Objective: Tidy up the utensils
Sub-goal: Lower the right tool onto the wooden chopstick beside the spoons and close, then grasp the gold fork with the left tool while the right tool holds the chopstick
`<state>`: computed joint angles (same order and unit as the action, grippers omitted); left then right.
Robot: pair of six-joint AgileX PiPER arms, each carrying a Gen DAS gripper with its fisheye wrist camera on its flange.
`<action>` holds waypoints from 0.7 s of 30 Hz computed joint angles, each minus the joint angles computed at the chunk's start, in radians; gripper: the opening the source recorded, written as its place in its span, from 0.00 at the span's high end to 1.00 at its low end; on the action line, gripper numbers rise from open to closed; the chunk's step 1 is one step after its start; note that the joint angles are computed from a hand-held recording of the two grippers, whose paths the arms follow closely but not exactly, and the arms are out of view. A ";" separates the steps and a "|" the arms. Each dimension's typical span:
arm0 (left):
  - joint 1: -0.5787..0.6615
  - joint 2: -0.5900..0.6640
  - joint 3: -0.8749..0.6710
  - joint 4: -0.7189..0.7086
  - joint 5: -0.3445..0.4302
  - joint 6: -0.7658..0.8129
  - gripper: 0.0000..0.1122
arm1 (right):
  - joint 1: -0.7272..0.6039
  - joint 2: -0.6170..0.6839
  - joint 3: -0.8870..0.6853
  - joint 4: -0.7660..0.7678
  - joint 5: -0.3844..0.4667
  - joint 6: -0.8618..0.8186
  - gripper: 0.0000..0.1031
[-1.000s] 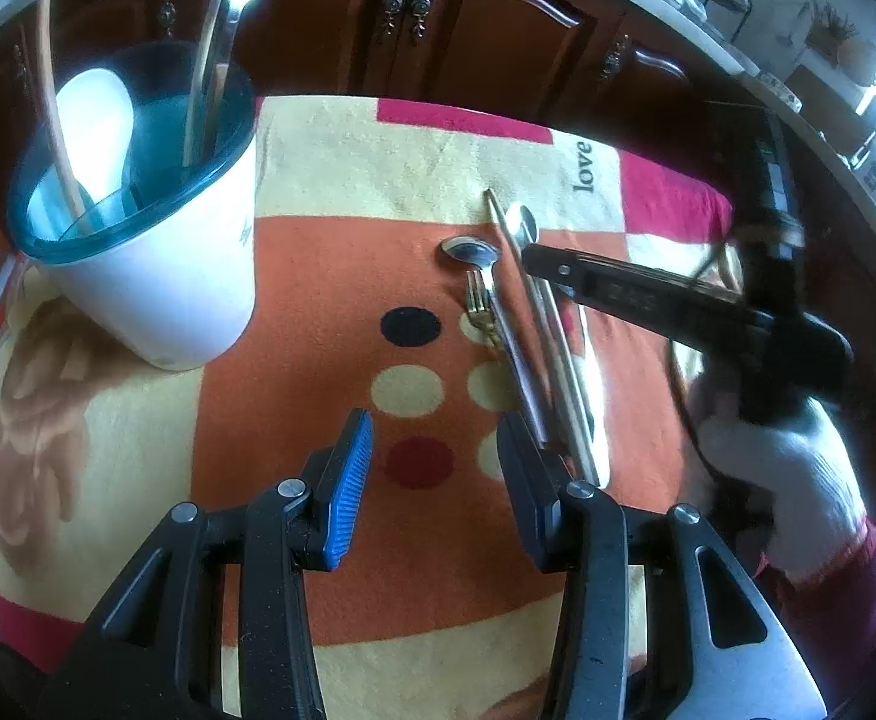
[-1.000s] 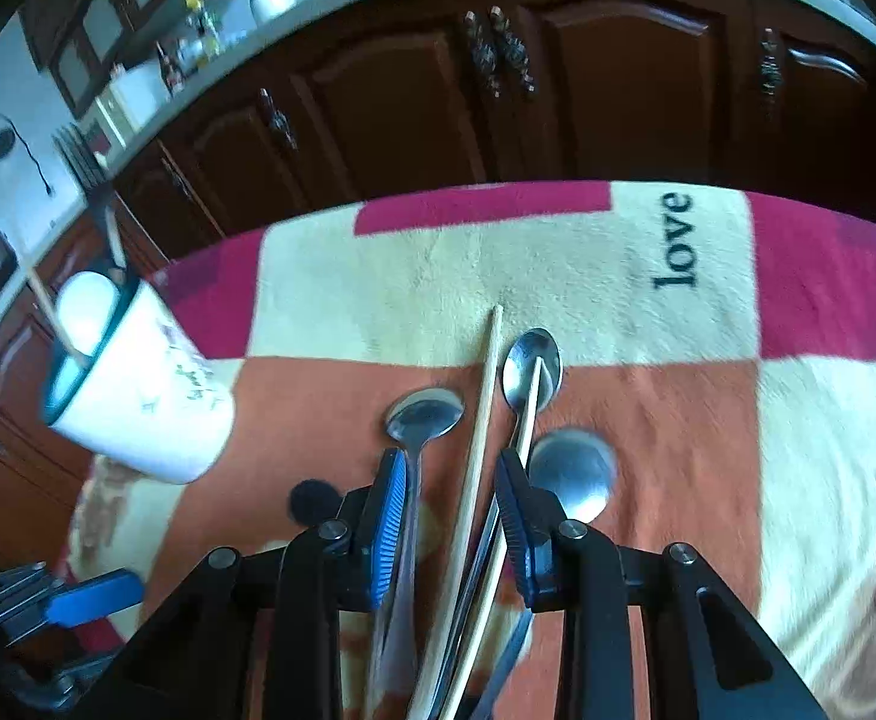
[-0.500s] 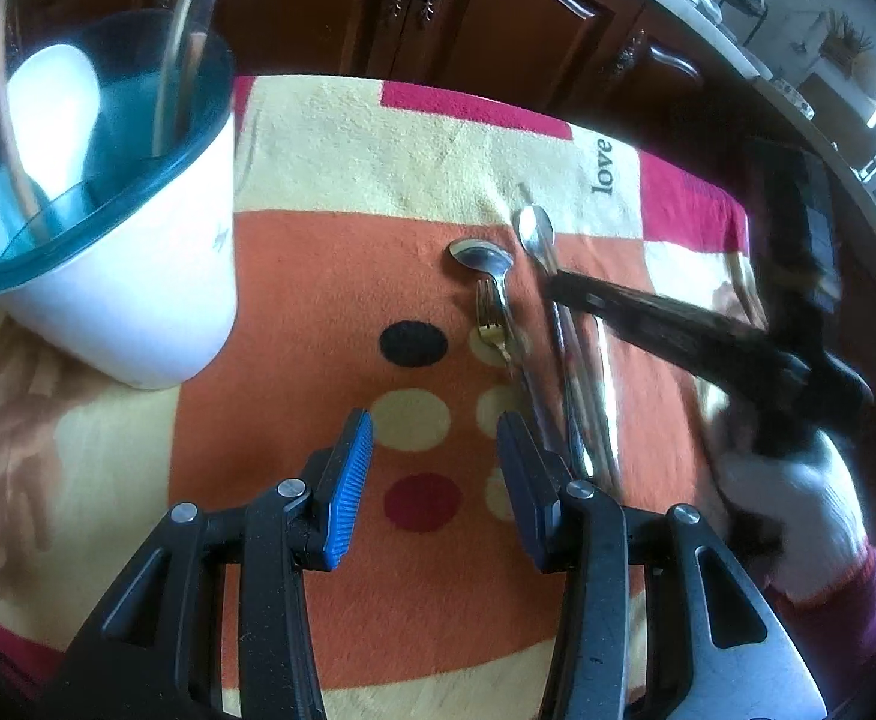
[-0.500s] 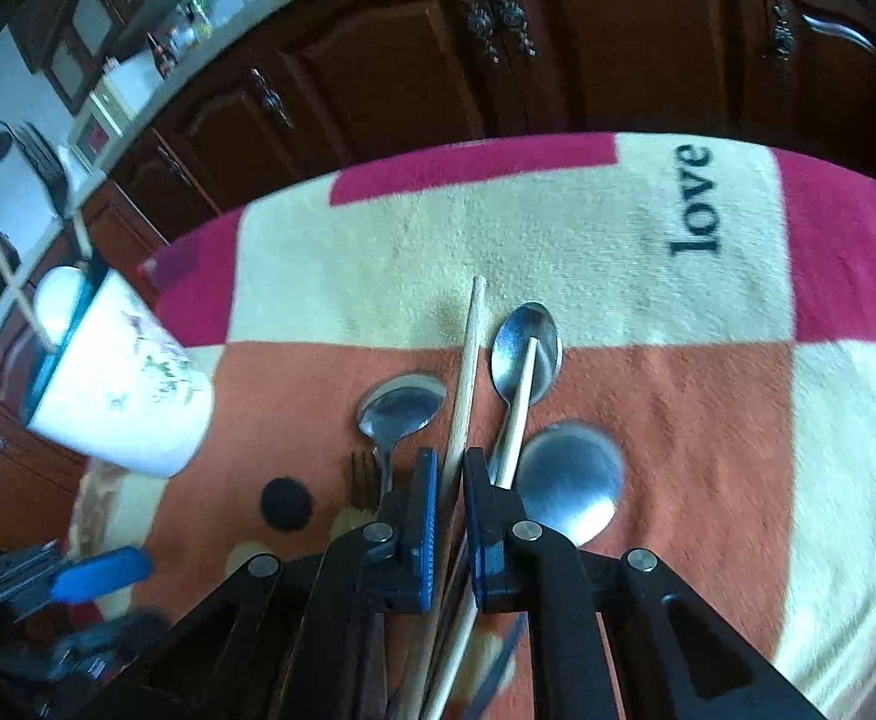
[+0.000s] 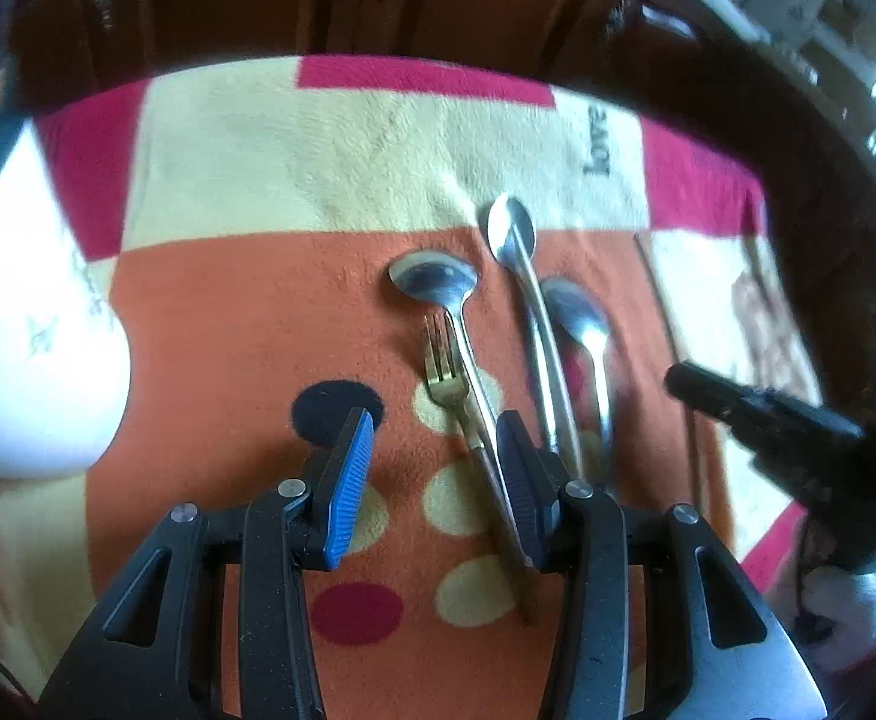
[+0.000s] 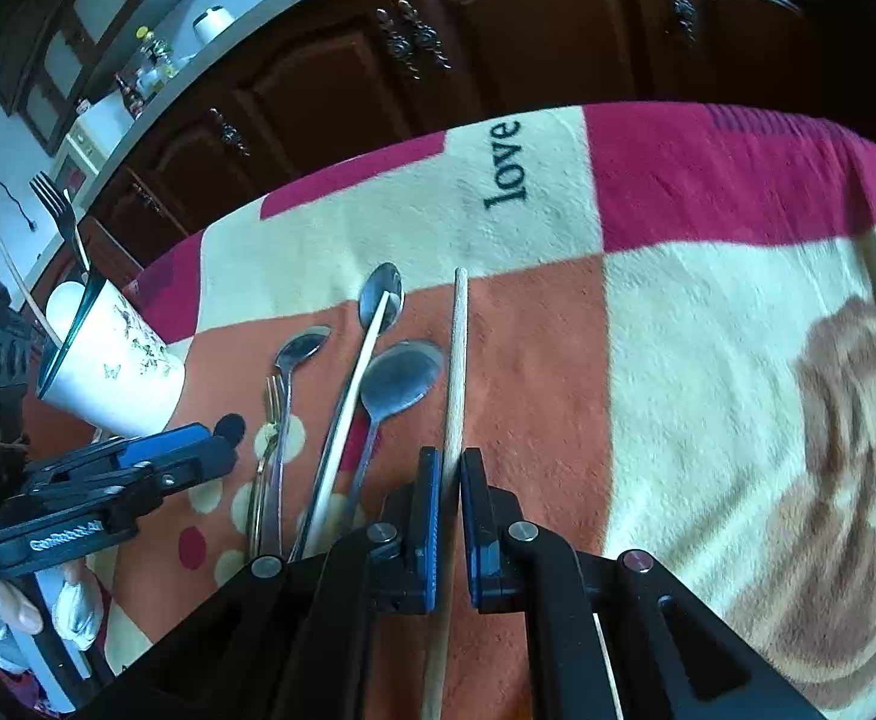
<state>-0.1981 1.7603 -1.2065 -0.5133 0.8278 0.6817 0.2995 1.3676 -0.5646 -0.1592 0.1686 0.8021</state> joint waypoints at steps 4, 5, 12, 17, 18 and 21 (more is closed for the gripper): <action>-0.059 0.011 0.008 0.092 -0.036 -0.057 0.68 | -0.003 -0.009 0.020 0.023 -0.030 -0.018 0.94; -0.070 0.011 0.011 0.105 -0.049 -0.069 0.68 | -0.008 -0.006 0.020 0.059 -0.035 -0.056 0.94; -0.082 0.020 0.002 0.135 -0.071 -0.087 0.68 | -0.012 0.001 0.035 0.175 -0.041 -0.173 0.94; 0.004 0.015 0.006 0.119 -0.019 -0.016 0.69 | 0.001 0.018 0.025 0.161 -0.047 -0.160 0.94; 0.015 0.022 -0.004 0.112 -0.005 -0.016 0.70 | 0.001 0.028 0.018 0.160 -0.045 -0.160 0.94; 0.024 0.029 -0.020 0.087 0.006 -0.011 0.70 | 0.005 0.059 -0.017 0.048 -0.013 -0.061 0.94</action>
<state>-0.1739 1.7893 -1.2270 -0.4262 0.8334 0.6709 0.3050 1.4271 -0.5811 -0.1112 0.1556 0.7407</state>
